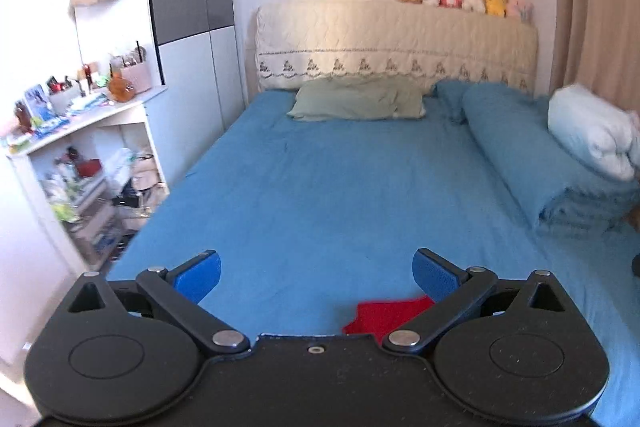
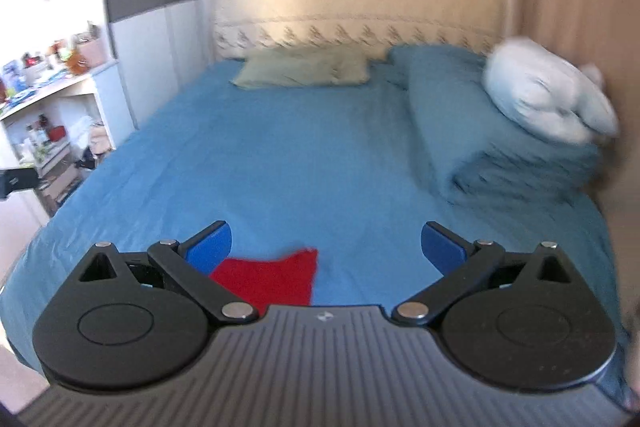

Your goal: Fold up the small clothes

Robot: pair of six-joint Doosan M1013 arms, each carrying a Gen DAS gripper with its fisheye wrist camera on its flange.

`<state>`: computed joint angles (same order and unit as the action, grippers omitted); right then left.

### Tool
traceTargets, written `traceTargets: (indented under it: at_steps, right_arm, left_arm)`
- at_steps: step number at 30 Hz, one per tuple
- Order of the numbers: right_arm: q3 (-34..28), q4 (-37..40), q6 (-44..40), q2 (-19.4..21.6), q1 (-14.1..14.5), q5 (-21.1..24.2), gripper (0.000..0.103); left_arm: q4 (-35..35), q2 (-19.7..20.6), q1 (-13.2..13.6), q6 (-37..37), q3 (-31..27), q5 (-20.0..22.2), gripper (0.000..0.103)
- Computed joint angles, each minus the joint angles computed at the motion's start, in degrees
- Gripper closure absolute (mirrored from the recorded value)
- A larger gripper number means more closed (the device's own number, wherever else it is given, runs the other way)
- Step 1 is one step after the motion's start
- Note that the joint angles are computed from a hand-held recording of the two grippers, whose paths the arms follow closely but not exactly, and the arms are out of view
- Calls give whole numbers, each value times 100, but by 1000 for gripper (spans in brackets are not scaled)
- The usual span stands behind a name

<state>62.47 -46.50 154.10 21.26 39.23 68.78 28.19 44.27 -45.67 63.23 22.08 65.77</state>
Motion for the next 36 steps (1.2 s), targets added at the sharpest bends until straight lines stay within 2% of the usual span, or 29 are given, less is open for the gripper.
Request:
traceTargets:
  at_steps: [3,6,13,16,22,36]
  right_arm:
    - [-529,52,-342,156,219,985,0]
    - [-875,382,-565,229,338,1439,0]
    - [-1557,1193,-474,456,490,2362,0]
    - [-1896,1229,-573,628,600,2803,0]
    - [-2130,1337,-409,769,702,3081,0]
    - [-2159,1346,-101,744,726,3234,0]
  left_arm:
    - [31,-133,-108,22,-22,597,0]
    - [-196,-196,-156,66,-100,1108,0]
    - [-899,-418,-79,256,88,1735,0]
    - [-881,-558,-93,278,306,1731,0]
    - [-899,-626,-92,259,391,1722,0]
    - [-941,-631,-142,520,376,1660,0]
